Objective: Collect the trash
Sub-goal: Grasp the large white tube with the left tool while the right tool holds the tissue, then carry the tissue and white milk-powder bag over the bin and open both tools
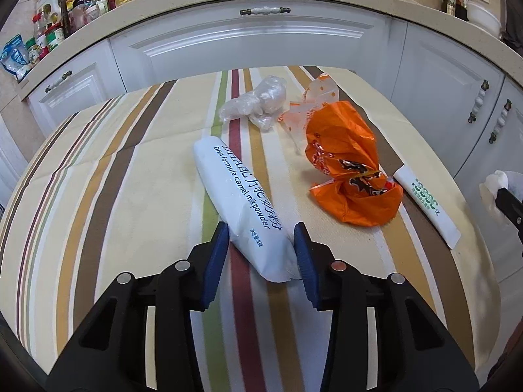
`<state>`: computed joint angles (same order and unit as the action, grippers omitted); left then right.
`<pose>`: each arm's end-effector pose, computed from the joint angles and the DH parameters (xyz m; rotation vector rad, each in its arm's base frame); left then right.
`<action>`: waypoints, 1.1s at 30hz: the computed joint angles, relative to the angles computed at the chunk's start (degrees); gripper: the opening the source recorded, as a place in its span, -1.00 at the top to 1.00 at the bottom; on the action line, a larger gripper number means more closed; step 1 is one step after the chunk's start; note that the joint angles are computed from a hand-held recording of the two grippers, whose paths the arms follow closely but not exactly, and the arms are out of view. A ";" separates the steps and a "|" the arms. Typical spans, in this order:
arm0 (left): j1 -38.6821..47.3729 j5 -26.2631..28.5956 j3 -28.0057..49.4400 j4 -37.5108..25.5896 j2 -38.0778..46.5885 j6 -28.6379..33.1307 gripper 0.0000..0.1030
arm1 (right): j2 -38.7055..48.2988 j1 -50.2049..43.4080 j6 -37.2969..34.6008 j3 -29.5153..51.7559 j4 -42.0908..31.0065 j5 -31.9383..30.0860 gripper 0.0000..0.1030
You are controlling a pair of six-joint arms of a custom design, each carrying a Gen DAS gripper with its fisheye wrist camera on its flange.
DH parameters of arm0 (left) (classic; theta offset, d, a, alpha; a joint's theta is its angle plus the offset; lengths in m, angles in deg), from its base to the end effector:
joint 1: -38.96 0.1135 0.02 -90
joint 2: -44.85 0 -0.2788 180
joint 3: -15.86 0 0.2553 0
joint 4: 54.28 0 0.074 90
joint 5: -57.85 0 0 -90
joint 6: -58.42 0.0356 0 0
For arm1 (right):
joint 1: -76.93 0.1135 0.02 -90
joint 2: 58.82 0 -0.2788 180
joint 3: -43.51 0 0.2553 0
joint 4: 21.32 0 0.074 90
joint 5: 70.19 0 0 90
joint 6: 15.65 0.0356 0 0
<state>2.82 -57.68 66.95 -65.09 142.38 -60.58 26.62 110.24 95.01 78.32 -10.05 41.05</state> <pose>0.2431 -0.1586 0.1156 -0.0101 2.4340 0.0795 0.2099 0.1225 0.1261 -0.0483 2.2047 0.1045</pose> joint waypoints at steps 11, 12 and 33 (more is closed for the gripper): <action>-0.67 -3.51 -3.65 0.76 -5.55 3.47 0.44 | 0.15 0.81 -0.08 0.28 -0.24 1.00 0.53; -0.58 -3.24 -3.75 0.76 -5.72 3.44 0.45 | -0.18 1.03 -0.14 0.24 -0.45 1.35 0.53; -11.10 -7.45 -1.42 -1.00 -13.35 7.38 0.52 | -10.23 -1.59 -0.67 -4.24 -4.45 6.55 0.53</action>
<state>-8.28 -65.14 65.53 -66.08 129.03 -53.20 16.39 108.64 94.34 74.08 -14.50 47.60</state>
